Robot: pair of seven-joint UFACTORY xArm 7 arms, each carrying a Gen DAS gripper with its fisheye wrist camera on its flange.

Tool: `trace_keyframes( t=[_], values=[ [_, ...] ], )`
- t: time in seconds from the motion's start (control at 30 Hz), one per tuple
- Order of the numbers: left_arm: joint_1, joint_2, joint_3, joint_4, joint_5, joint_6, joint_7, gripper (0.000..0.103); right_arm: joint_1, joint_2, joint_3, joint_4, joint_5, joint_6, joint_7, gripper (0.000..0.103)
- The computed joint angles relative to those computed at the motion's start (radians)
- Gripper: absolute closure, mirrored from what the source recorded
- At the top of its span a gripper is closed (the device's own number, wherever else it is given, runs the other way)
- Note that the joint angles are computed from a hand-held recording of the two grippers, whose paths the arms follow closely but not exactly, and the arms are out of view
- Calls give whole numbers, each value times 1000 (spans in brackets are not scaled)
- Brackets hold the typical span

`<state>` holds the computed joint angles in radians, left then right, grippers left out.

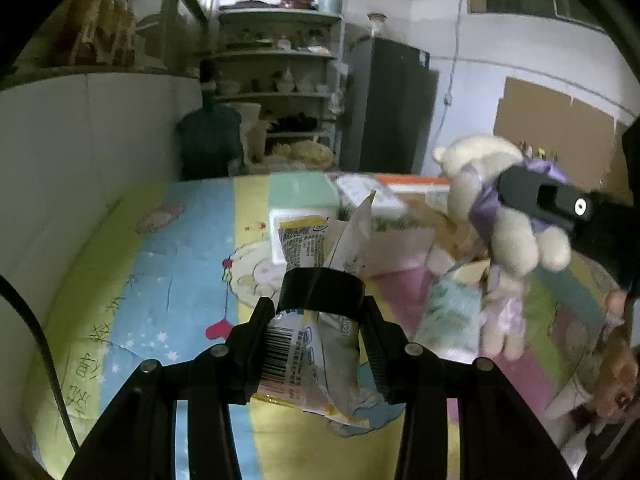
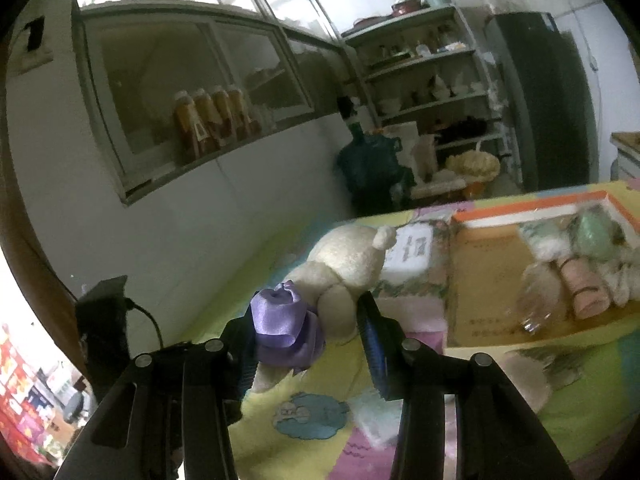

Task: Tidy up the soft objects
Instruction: 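Carry the teddy bear and snack packet toward the cardboard tray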

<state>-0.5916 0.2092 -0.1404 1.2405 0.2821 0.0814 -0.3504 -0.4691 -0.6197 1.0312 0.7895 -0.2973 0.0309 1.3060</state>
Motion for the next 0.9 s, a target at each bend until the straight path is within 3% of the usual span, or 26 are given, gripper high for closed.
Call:
trace_keyframes(
  t=[0.1,0.37,0.63,0.9],
  values=[
    [-100,-15,101,10,130,-14,-165,59,38,-35,-44,-27,-2,9,-10,58],
    [-173,6,140,103,365,-14,-418,59,123,-138,-155,-102,-5,48,-28,58],
    [-173,95,66,247,324,27,-356,59,213,-252,-267,-184,-11,142,-38,58],
    [-247,173,100,359,281,46,-310,59,316,-368,-392,-283,-26,222,-70,58]
  ],
)
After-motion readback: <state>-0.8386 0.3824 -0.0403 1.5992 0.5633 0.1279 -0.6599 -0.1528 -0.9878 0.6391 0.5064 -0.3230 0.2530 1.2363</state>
